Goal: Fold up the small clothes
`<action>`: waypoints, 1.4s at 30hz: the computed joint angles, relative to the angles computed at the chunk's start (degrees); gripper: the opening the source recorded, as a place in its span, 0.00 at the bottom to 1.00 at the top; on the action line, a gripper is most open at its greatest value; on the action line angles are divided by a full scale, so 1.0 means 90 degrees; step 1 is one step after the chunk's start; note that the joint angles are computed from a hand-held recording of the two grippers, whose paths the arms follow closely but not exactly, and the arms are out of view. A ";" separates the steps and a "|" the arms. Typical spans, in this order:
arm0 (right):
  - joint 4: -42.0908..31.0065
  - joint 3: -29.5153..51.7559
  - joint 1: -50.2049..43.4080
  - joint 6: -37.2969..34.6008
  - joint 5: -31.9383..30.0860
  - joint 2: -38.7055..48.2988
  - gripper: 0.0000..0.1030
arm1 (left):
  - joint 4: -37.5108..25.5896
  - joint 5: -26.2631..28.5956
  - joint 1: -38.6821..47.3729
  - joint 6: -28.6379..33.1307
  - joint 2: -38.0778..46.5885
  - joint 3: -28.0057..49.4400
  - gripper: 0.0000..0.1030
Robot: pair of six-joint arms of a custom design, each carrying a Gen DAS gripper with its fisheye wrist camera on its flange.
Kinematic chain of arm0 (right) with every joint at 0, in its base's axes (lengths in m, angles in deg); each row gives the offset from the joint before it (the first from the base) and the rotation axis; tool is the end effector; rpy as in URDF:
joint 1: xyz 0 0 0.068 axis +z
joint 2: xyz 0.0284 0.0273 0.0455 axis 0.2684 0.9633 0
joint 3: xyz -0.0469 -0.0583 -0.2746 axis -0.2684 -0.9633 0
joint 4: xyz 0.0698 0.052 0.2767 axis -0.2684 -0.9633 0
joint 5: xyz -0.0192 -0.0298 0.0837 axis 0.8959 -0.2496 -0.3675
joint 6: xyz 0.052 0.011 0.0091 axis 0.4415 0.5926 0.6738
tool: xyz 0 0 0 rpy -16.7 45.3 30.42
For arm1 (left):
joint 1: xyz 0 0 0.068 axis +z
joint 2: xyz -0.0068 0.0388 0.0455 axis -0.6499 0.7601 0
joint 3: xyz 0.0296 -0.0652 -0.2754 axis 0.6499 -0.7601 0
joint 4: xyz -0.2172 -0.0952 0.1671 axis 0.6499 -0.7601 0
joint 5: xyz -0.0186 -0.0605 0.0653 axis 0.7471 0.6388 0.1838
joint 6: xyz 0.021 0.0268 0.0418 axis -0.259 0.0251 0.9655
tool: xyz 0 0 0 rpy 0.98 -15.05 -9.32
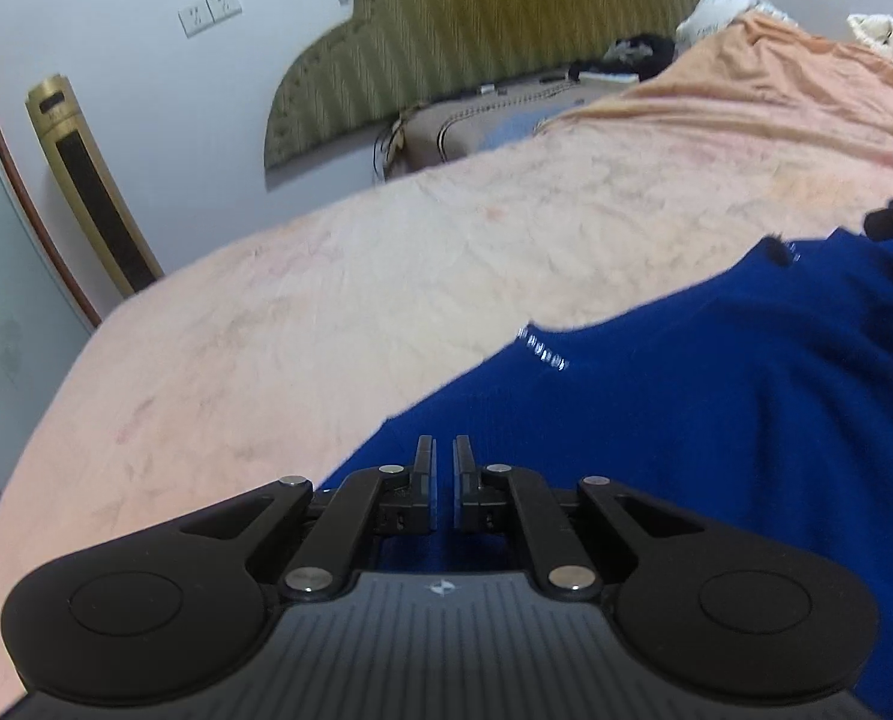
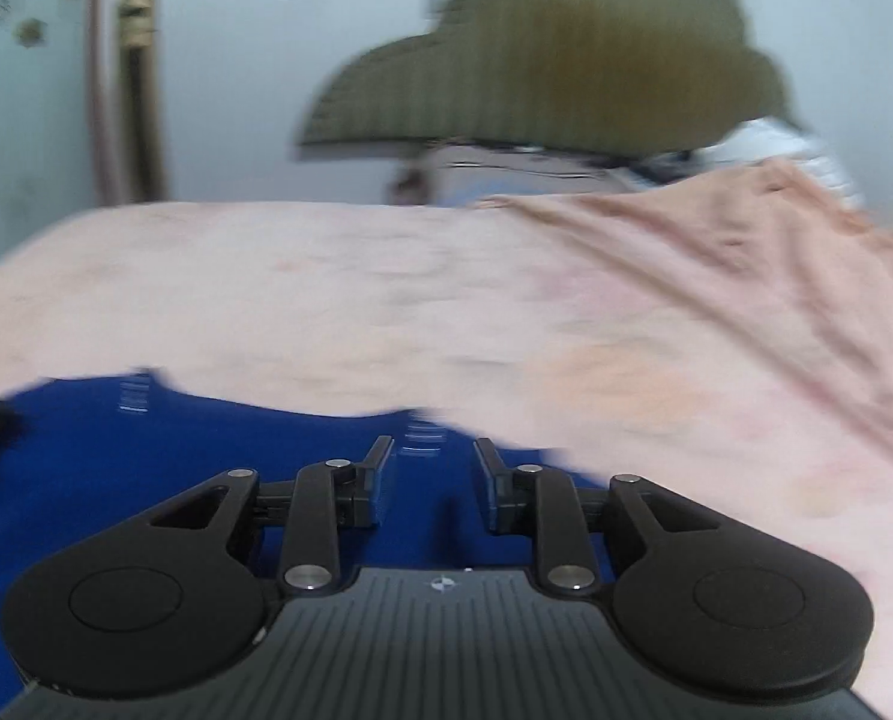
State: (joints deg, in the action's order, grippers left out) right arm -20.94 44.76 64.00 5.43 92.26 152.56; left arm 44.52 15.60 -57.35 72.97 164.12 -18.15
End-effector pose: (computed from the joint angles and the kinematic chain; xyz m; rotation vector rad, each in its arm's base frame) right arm 0.1627 0.1433 0.1508 0.2854 2.1706 -0.2088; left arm 0.2588 -0.0813 0.1418 0.8206 2.0593 -0.0212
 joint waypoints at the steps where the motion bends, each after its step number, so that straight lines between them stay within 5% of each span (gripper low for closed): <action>1: -0.0324 -0.0077 -0.0142 0.0214 0.0001 -0.0194 0.38 | -0.0103 0.0040 -0.0074 -0.0027 0.0008 0.0061 0.05; 4: -0.0349 -0.0534 -0.0741 0.0391 -0.0536 -0.0828 0.58 | -0.0022 -0.0266 -0.0378 -0.0224 0.0434 0.0296 0.05; 7: 0.0784 -0.0990 -0.1508 -0.0107 -0.1699 -0.0828 0.60 | 0.0126 -0.0656 -0.0513 -0.0592 0.1135 0.0644 0.05; 9: 0.1434 -0.1105 -0.1520 -0.0237 -0.1669 -0.0556 0.32 | 0.0142 -0.0760 -0.0432 -0.0803 0.1602 0.0933 0.06; 10: 0.1236 -0.0908 -0.1404 -0.0073 -0.1404 -0.0329 0.05 | 0.0271 -0.0738 -0.0381 -0.0856 0.1705 0.0949 0.06; 16: 0.0809 -0.0643 -0.1198 0.0386 -0.0830 0.0109 0.06 | 0.0685 -0.1293 -0.0569 -0.0764 0.1602 0.0703 0.06; 18: -0.0122 -0.0394 -0.0749 0.1095 -0.0390 0.0035 0.20 | 0.0600 -0.0799 -0.0417 -0.0812 0.1159 0.0465 0.06; 20: -0.1418 0.0134 -0.0004 0.2099 0.0408 0.0369 0.41 | 0.0572 -0.0838 -0.0436 -0.0822 0.1088 0.0405 0.06; 21: -0.1915 0.0303 0.0391 0.2532 0.0703 0.0468 0.43 | 0.0527 -0.0896 -0.0466 -0.0791 0.1204 0.0465 0.06; 22: -0.1912 0.0292 0.0631 0.2479 0.0778 0.0385 0.53 | 0.0516 -0.0993 -0.0505 -0.0769 0.1395 0.0546 0.06; 26: -0.1156 0.0095 0.0534 0.1537 -0.0341 0.0308 0.60 | 0.0311 -0.0999 -0.0507 -0.0846 0.0900 0.0287 0.07; 28: -0.1838 0.0356 0.0657 0.2277 -0.0187 0.0779 0.63 | 0.0263 -0.0916 -0.0468 -0.0793 0.0414 0.0002 0.07; 30: -0.2834 0.0752 0.1141 0.3362 0.0060 0.0939 0.65 | 0.0058 -0.0854 -0.0421 -0.0839 0.0052 -0.0165 0.17; 34: -0.2987 0.0941 0.2210 0.3877 0.0382 0.1033 0.89 | -0.0475 -0.0354 -0.0169 -0.1011 -0.0622 -0.0425 0.60; 35: -0.2870 0.0988 0.2182 0.3670 0.0196 0.1167 0.87 | -0.0523 -0.0301 -0.0127 -0.1008 -0.0836 -0.0540 0.67; 37: -0.3461 0.1408 0.2132 0.4038 -0.0207 0.1828 0.83 | -0.0703 -0.0163 -0.0024 -0.0924 -0.1274 -0.0721 0.68; 42: -0.4722 0.2102 0.3331 0.6062 0.0328 0.2130 0.88 | -0.1192 0.0082 0.0257 -0.0836 -0.1739 -0.0786 0.69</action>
